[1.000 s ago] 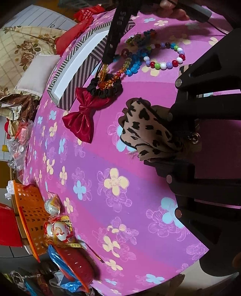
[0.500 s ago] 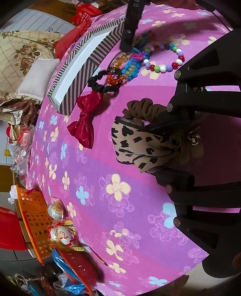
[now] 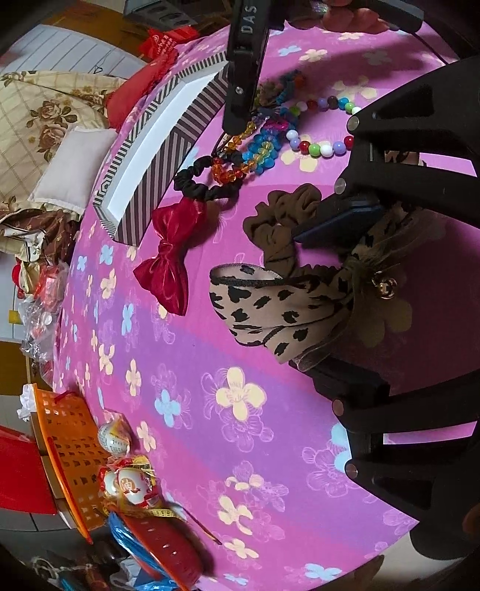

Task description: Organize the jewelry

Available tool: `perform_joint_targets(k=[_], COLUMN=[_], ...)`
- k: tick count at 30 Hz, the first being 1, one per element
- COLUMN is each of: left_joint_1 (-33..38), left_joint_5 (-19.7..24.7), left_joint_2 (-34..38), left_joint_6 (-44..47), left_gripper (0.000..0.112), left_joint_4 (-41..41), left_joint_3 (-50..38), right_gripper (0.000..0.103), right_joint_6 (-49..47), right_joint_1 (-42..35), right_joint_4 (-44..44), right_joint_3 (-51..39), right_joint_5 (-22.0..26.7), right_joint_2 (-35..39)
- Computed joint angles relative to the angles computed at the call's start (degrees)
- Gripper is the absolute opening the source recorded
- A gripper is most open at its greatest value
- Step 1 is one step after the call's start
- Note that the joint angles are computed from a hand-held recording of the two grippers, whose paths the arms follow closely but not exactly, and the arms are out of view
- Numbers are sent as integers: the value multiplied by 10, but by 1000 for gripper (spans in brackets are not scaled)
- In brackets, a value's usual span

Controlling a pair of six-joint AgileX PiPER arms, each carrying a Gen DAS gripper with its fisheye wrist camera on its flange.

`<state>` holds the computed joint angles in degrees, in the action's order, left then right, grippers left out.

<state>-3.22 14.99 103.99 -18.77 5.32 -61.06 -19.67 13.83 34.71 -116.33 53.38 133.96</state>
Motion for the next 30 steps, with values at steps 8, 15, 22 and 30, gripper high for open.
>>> perform_joint_targets(k=[8, 15, 22, 30], left_joint_1=[2, 0, 2, 0], left_joint_5=[-12, -17, -17, -20], left_joint_2=[2, 1, 1, 1], left_joint_6=[-18, -2, 19, 12], left_gripper=[31, 29, 32, 33], left_joint_4=[21, -1, -19, -12], left_joint_3=[2, 5, 5, 6], right_gripper=[3, 54, 25, 4], right_joint_6=[-50, -3, 4, -54], right_joint_1=[-16, -11, 2, -22], right_joint_4=[40, 13, -6, 76], right_joint_3=[73, 31, -4, 90], right_joint_5=[-48, -20, -1, -70], right_joint_2=[-63, -32, 2, -56])
